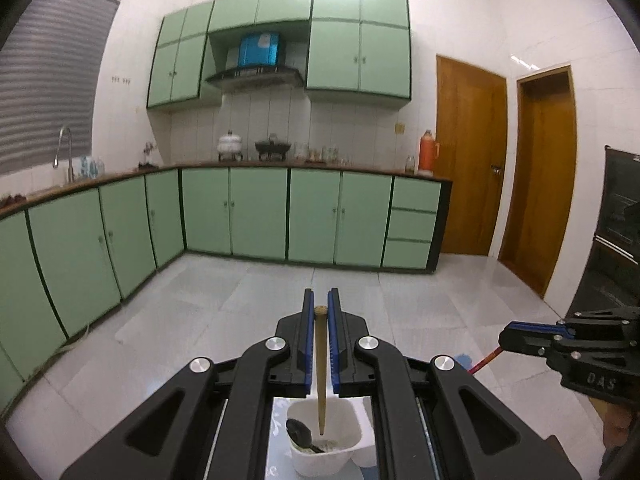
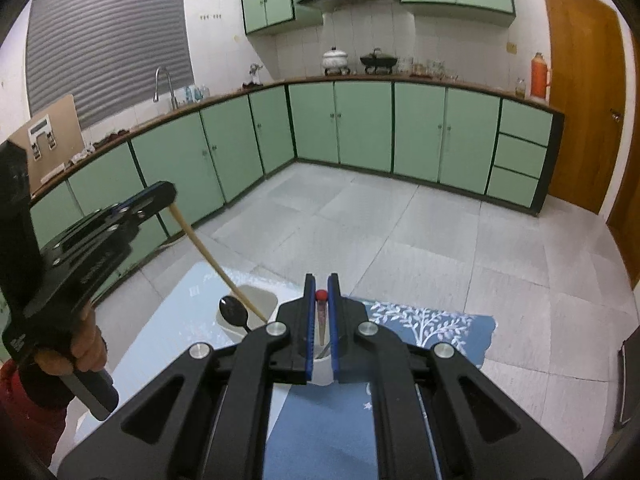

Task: Organize utensils
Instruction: 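Lift both chopsticks, lower them into the white holder and open both tools, then withdraw both open tools back over the remaining chopsticks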

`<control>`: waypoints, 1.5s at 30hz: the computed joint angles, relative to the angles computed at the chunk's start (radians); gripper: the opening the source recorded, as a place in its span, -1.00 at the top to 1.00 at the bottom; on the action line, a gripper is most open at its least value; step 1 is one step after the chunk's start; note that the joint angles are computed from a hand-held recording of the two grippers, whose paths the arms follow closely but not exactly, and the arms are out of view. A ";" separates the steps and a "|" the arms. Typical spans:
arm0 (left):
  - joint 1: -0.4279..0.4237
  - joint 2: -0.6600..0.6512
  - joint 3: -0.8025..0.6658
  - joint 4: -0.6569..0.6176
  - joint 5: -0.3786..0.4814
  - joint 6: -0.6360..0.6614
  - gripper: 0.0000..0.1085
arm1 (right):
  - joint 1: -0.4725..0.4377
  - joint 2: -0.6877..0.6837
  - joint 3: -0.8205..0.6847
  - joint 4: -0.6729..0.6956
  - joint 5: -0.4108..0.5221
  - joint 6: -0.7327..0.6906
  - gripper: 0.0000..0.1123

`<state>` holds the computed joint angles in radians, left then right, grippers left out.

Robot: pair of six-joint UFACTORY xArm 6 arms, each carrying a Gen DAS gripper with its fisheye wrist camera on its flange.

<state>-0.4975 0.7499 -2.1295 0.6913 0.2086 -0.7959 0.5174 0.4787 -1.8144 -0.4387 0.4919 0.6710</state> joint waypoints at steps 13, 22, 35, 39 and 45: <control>0.022 -0.255 0.346 0.269 -0.050 -0.285 0.23 | 0.021 -0.170 0.225 -0.299 -0.071 0.299 0.23; 0.018 -0.504 0.728 0.606 -0.072 -0.645 -0.06 | 0.084 -0.375 0.560 -0.734 -0.076 0.850 -0.28; -0.025 -0.597 1.057 0.765 -0.015 -0.844 -0.06 | 0.230 -0.340 0.780 -0.945 -0.025 1.302 -0.28; -0.031 -0.588 1.100 0.771 -0.021 -0.875 -0.06 | 0.264 -0.295 0.774 -0.922 -0.015 1.288 -0.16; -0.042 -0.575 1.133 0.737 -0.014 -0.862 -0.06 | 0.289 -0.239 0.751 -0.914 -0.044 1.300 -0.06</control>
